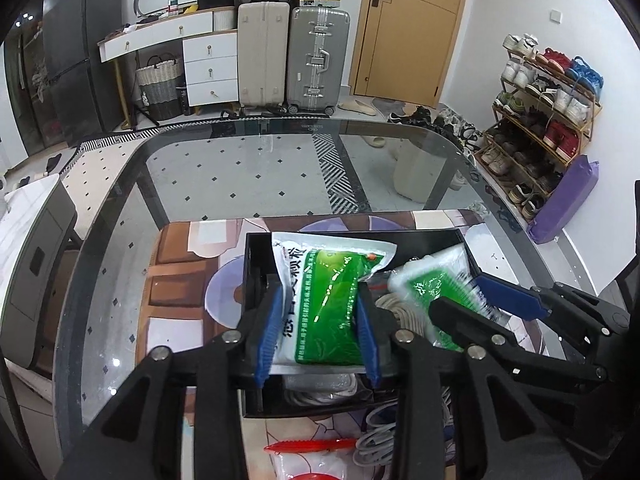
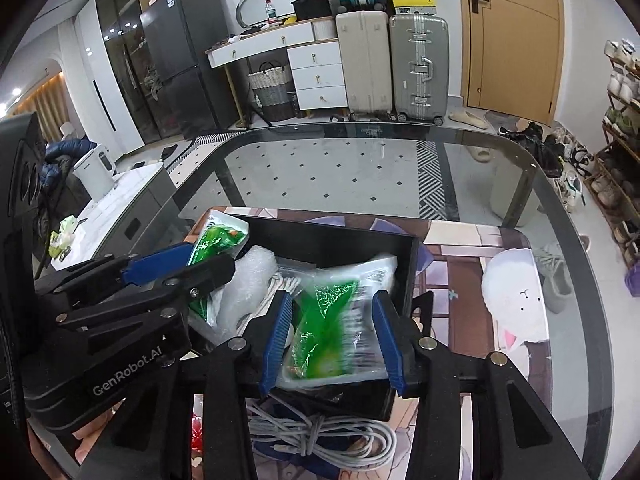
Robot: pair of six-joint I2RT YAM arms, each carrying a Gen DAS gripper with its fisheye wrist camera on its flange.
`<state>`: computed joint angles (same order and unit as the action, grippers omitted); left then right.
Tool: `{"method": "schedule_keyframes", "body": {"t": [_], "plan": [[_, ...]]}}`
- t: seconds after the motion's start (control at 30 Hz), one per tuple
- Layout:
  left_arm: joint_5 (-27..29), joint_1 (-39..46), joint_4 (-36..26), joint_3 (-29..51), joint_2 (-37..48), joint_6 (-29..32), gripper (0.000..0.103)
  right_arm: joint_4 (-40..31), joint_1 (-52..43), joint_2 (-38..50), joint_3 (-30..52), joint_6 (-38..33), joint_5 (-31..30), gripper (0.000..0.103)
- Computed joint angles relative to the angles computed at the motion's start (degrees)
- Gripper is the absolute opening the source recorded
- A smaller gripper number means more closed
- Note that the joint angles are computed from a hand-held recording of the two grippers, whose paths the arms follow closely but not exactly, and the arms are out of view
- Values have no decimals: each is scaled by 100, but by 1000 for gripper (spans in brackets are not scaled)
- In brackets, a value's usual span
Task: Organize soft objects
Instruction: 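Lower both green packets into the black box and open both tools, then grasp the red balloon glue packet with the left tool while the right tool grasps the white cable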
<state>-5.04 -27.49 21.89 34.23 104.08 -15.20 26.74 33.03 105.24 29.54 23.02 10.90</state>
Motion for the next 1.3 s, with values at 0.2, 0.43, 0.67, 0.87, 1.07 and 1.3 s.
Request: {"method": "schedule_keyframes", "body": {"t": [0.2, 0.43, 0.67, 0.87, 1.07, 1.3], "plan": [[228, 130, 313, -352, -313, 113, 58, 58, -73, -479, -358, 1, -43, 49], [-90, -1, 488, -1115, -1254, 281, 93, 84, -105, -1118, -972, -80, -125, 69], [-124, 24, 655, -1917, -1684, 784, 96, 127, -270, -1327, -1538, -382, -654, 78], [991, 800, 601, -2093, -1279, 936, 96, 773, -557, -88, -1547, -772, -1460, 82], [810, 667, 817, -2172, -900, 868, 95, 1355, -548, 911, -1293, -1036, -1456, 82], [541, 174, 878, -2159, -693, 619, 95, 1545, -207, 1098, -1147, -1226, -1401, 84]]}}
